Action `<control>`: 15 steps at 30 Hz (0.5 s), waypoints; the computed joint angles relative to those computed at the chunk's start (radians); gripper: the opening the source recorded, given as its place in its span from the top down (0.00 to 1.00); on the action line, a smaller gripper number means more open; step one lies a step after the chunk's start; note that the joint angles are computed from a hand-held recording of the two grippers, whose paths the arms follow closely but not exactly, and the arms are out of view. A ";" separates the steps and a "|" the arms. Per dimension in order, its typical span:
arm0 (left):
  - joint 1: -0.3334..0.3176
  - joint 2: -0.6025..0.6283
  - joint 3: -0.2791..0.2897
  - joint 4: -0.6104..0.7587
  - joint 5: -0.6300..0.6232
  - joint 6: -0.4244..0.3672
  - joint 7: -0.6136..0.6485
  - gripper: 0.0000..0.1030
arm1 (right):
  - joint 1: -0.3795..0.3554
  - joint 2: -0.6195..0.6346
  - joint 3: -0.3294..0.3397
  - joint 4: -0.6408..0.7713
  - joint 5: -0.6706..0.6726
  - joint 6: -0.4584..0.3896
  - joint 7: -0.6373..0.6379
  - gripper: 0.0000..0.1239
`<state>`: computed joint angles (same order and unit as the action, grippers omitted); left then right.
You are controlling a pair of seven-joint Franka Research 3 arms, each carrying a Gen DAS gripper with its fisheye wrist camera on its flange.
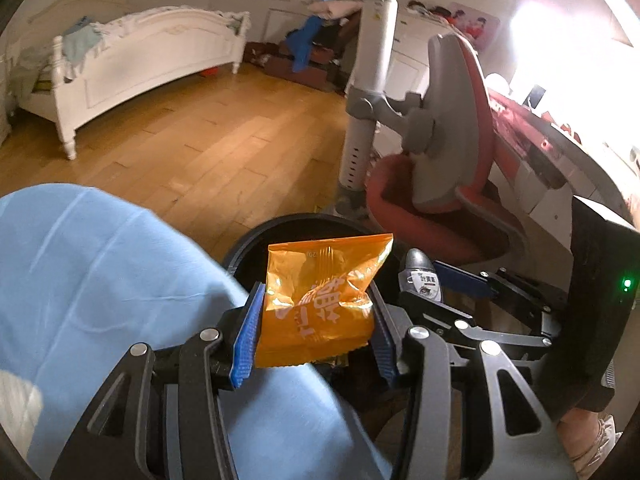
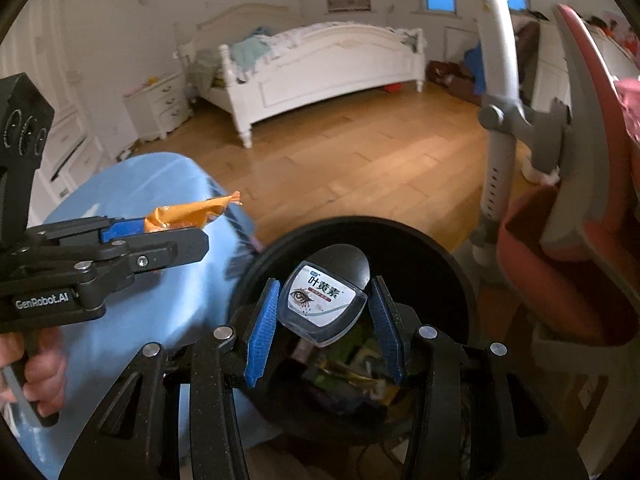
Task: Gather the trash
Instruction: 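Carry the orange packet and jar over the black bin and release them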
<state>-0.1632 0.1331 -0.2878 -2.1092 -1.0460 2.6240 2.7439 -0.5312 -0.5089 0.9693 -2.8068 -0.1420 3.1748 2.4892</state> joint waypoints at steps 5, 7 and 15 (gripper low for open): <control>-0.011 0.027 -0.013 0.023 0.035 -0.003 -0.018 0.53 | -0.027 0.031 -0.005 -0.030 0.013 0.038 -0.020 0.63; -0.012 0.036 -0.019 0.029 0.050 -0.001 -0.028 0.53 | -0.048 0.047 0.006 -0.029 0.025 0.047 -0.033 0.63; -0.001 0.070 -0.040 0.059 0.111 -0.020 -0.078 0.53 | -0.100 0.094 0.042 -0.042 0.091 0.083 -0.087 0.63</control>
